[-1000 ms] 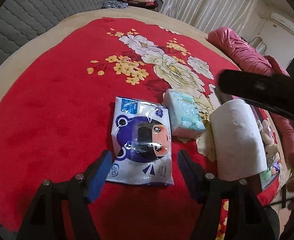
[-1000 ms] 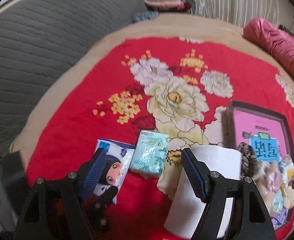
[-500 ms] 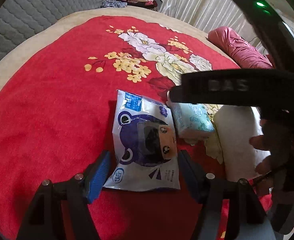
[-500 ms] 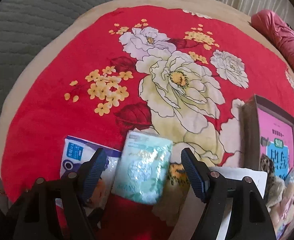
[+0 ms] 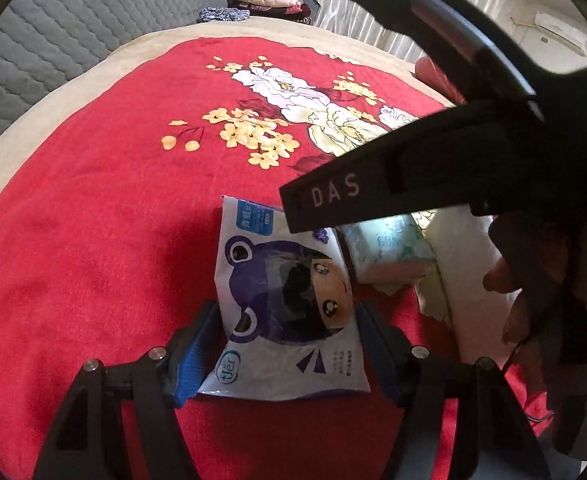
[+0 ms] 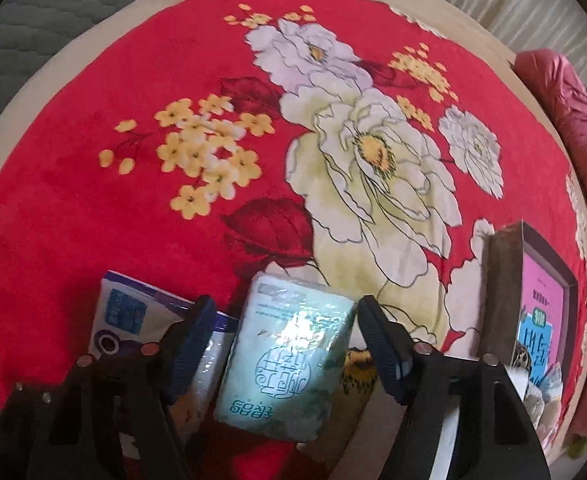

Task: Organize soft objects
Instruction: 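Grasp the cartoon-girl wipes pack with the left gripper while the right grasps the green tissue pack, then carry the cartoon wipes pack with the left gripper while the right carries the tissue pack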

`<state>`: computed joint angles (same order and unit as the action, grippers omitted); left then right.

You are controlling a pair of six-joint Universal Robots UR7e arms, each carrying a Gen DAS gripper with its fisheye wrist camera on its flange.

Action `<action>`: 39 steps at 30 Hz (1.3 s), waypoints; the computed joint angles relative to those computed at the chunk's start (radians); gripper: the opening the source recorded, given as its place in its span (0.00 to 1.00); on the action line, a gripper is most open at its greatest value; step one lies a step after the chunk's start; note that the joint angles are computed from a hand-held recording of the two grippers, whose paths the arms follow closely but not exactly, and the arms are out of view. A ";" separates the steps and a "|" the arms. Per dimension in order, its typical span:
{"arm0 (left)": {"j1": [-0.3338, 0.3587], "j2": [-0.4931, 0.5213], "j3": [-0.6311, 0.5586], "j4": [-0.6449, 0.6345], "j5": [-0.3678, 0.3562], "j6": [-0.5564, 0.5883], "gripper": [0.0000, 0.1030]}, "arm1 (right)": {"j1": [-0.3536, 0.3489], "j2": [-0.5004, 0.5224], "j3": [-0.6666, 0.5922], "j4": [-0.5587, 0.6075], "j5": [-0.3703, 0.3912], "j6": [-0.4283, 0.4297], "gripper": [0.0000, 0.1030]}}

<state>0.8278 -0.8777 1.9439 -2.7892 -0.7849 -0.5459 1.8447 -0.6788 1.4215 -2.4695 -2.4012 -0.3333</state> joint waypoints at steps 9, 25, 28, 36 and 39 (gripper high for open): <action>0.004 0.018 -0.017 -0.002 0.022 0.016 0.67 | -0.011 0.003 -0.036 0.117 0.020 0.085 0.69; 0.015 0.069 -0.042 -0.067 0.082 0.101 0.67 | -0.033 -0.082 0.024 -0.009 0.214 0.054 0.46; 0.021 0.065 -0.040 -0.083 0.083 0.113 0.60 | -0.023 -0.123 0.062 -0.079 0.242 0.028 0.46; 0.027 0.025 0.001 -0.150 0.048 0.113 0.47 | -0.019 -0.249 0.171 -0.172 0.338 0.047 0.46; 0.009 0.013 0.021 -0.167 0.072 0.108 0.47 | -0.018 -0.293 0.211 -0.184 0.347 0.059 0.46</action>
<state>0.8372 -0.8647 1.9653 -2.9560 -0.7130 -0.4377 1.8267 -0.9718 1.6324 -2.6535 -2.0545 -0.2747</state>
